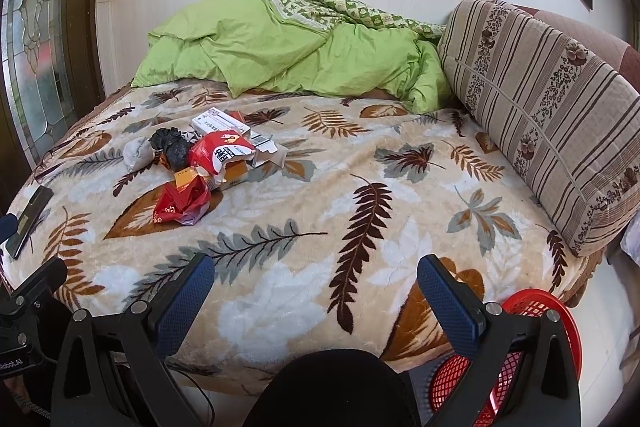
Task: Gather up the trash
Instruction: 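Reach the left tool to the red snack bag and close on it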
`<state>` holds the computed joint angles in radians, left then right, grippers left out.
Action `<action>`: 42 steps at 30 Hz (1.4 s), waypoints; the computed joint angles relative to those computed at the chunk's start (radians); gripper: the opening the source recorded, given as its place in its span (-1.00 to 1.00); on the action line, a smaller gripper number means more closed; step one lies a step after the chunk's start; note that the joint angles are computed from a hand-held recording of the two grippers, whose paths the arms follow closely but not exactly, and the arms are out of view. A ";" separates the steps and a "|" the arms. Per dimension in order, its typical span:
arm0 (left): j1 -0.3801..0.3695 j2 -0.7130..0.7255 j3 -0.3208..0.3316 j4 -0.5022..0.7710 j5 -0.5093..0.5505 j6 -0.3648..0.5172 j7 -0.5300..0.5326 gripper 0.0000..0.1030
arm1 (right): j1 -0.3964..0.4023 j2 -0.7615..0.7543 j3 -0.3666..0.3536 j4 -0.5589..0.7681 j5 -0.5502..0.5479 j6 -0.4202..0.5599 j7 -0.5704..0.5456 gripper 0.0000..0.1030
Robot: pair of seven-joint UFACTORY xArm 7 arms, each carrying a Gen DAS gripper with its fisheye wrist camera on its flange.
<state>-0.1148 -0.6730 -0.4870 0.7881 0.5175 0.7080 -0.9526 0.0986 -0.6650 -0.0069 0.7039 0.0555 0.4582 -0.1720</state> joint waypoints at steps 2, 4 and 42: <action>0.000 0.003 0.000 0.001 0.000 0.001 0.000 1.00 | -0.001 0.002 0.001 0.000 0.000 0.000 0.000 0.98; -0.006 0.003 -0.002 0.002 -0.006 0.009 -0.003 1.00 | 0.001 0.007 0.000 0.002 0.001 0.002 -0.001 0.98; -0.157 0.563 0.337 0.209 -0.519 -0.324 0.435 -0.84 | 0.112 0.346 -0.163 0.323 0.567 0.217 -0.360 0.61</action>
<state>-0.2717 -0.1098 -0.1498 0.9973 -0.0012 0.3837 -0.5180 0.2103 -0.3194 -0.1700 1.0267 0.6226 0.6750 -0.5315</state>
